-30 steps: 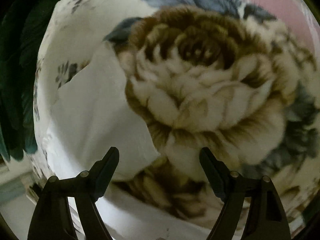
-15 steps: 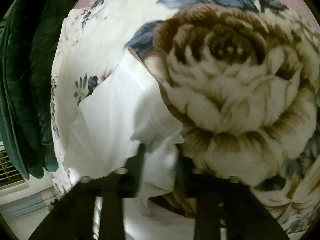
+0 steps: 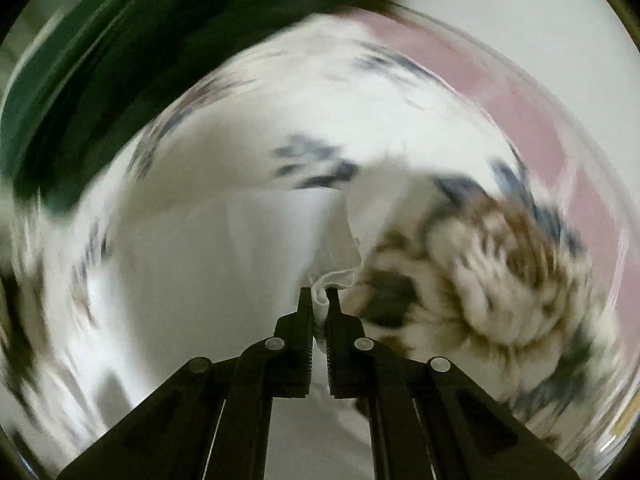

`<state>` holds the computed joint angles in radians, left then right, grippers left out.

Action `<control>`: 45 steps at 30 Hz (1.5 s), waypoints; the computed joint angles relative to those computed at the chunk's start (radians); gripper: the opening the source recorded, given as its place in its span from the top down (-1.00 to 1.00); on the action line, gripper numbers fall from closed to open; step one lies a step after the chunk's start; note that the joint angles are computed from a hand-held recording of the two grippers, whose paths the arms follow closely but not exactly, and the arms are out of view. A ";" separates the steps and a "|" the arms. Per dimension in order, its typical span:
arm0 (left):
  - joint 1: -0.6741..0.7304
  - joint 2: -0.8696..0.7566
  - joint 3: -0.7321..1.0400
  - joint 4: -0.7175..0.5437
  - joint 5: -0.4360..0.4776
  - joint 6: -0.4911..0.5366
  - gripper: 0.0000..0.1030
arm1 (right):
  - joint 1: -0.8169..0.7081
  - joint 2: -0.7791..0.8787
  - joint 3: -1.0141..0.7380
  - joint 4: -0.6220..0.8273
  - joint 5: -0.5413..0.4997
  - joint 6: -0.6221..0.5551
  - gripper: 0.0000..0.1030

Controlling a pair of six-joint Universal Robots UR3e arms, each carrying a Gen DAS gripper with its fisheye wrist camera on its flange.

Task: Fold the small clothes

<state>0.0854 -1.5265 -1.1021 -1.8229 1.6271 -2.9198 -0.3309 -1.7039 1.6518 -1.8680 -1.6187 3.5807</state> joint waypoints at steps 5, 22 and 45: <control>0.125 0.107 -0.119 0.023 0.018 0.122 -1.00 | 0.391 0.383 -0.368 0.058 -0.227 -0.026 0.91; 0.672 0.065 -0.015 -0.200 -0.157 0.354 -1.00 | 0.571 0.390 -0.373 0.130 0.100 0.081 -0.08; 0.679 -0.188 0.100 -0.081 -0.598 0.037 0.91 | 0.162 -0.263 0.339 0.100 0.257 0.285 -0.09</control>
